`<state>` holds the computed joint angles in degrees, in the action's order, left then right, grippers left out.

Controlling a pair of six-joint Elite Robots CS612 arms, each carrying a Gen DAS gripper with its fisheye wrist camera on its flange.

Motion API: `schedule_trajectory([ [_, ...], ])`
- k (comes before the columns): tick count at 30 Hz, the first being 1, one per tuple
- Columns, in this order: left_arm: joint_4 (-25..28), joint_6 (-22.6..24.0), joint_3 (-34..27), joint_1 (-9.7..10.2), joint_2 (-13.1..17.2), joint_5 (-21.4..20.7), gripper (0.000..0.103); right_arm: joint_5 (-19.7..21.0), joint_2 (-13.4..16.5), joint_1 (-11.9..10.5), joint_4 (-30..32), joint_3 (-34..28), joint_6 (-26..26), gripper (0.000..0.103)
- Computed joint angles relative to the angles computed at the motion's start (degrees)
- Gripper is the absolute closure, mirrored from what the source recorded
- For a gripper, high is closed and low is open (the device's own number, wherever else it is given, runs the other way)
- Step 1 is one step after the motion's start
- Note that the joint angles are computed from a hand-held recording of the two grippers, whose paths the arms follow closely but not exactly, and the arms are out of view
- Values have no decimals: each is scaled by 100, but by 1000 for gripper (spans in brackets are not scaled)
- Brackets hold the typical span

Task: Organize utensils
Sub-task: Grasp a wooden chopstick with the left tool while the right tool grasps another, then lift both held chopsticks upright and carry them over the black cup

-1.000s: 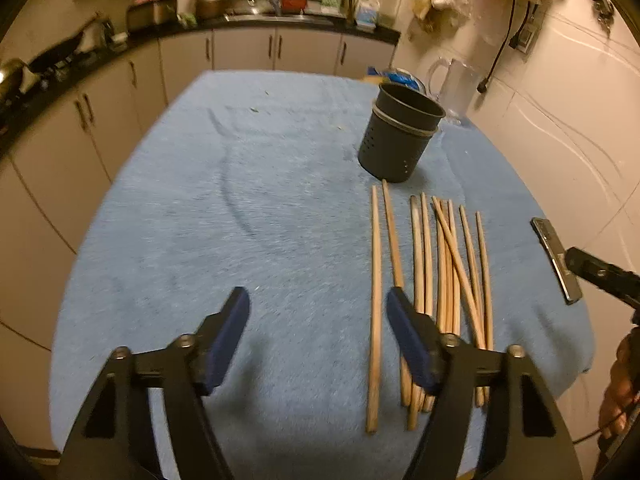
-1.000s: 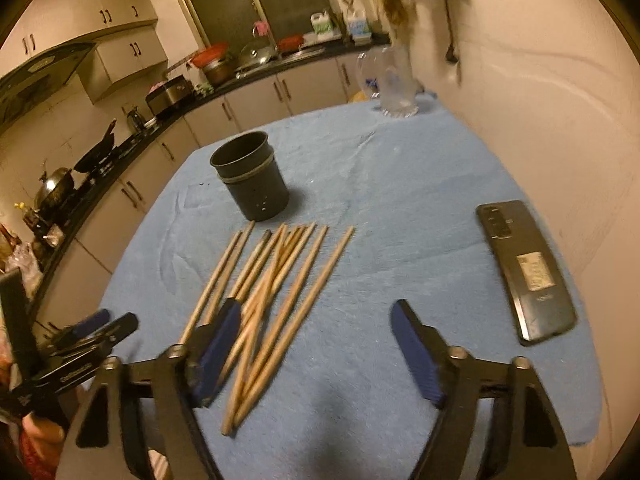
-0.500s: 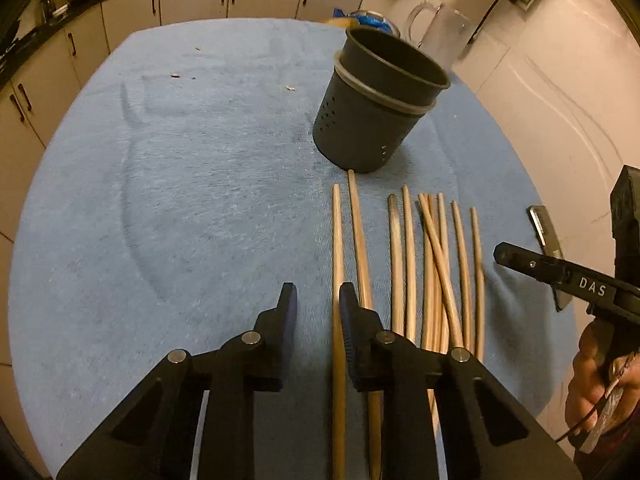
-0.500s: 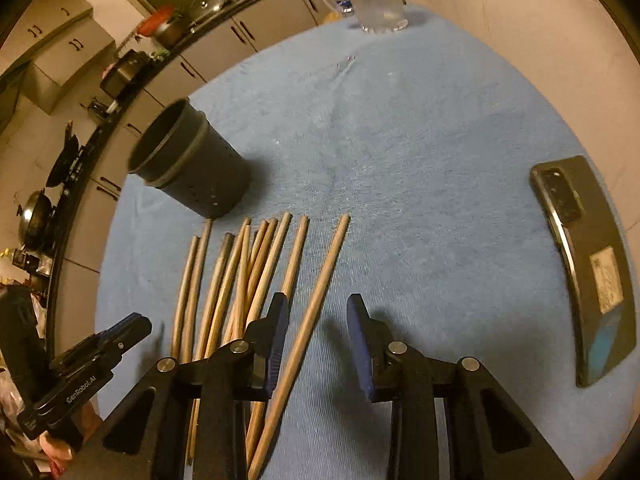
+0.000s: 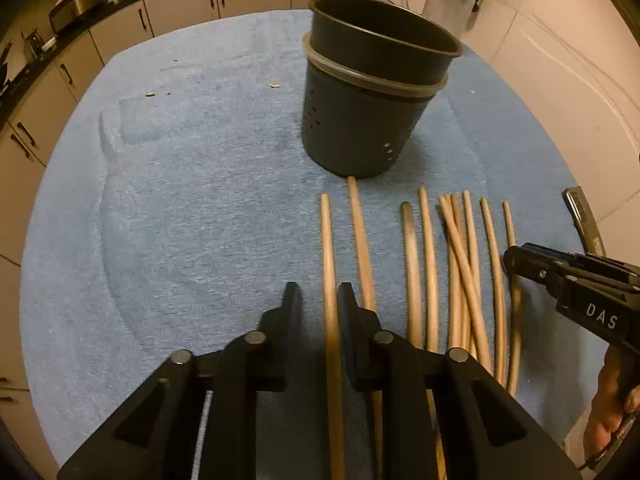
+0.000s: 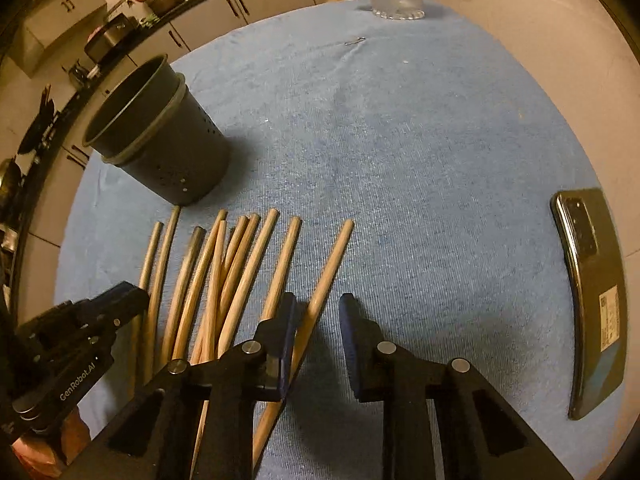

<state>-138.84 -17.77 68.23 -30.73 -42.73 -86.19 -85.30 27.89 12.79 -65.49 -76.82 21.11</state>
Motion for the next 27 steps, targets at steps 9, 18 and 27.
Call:
schedule_trajectory([
  [9, 75, -290, 67, 123, -49, -72, 93, -230, -136, 47, 182, 206, -337, 90],
  [18, -510, -347, 368, 58, -161, 23, 97, 97, -27, -31, -26, 37, -189, 96],
  [27, -2066, -383, 981, 76, -575, -81, 97, 557, 269, -75, -1140, -680, -86, 97],
])
